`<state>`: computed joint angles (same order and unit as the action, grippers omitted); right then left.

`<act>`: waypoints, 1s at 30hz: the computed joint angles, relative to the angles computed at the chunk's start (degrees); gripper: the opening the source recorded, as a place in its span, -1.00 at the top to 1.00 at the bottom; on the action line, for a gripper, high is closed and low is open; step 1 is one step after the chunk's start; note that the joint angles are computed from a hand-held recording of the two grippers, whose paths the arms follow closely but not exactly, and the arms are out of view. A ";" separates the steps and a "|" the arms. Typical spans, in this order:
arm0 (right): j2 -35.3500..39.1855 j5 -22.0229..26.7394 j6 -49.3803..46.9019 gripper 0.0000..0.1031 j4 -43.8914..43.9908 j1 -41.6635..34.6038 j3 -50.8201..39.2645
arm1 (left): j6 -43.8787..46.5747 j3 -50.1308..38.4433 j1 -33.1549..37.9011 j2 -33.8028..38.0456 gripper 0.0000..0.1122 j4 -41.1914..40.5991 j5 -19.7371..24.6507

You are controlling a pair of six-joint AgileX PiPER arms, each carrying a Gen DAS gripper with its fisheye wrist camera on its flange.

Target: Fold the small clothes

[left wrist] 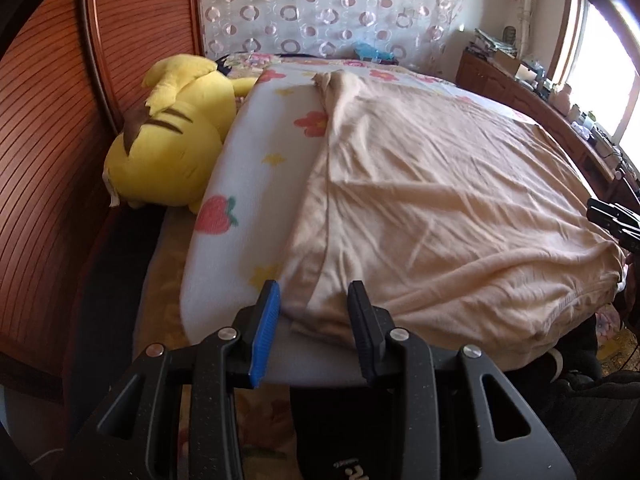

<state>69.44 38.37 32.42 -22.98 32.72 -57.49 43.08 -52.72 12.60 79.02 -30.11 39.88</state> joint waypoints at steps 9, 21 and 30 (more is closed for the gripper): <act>3.51 0.84 4.63 -0.04 -5.64 1.09 0.30 | -2.14 0.66 0.58 -1.48 0.35 2.01 1.56; 2.32 -3.34 8.56 -0.18 -9.41 1.30 4.21 | 1.42 4.23 0.63 -3.47 0.35 -4.13 -0.74; 1.54 -3.21 6.89 -0.26 -8.28 1.38 4.51 | 14.48 6.27 3.83 -1.95 0.84 -19.91 2.24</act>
<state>70.98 35.16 39.31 -31.26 34.10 -52.99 57.57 -46.45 16.43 77.07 -50.01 42.12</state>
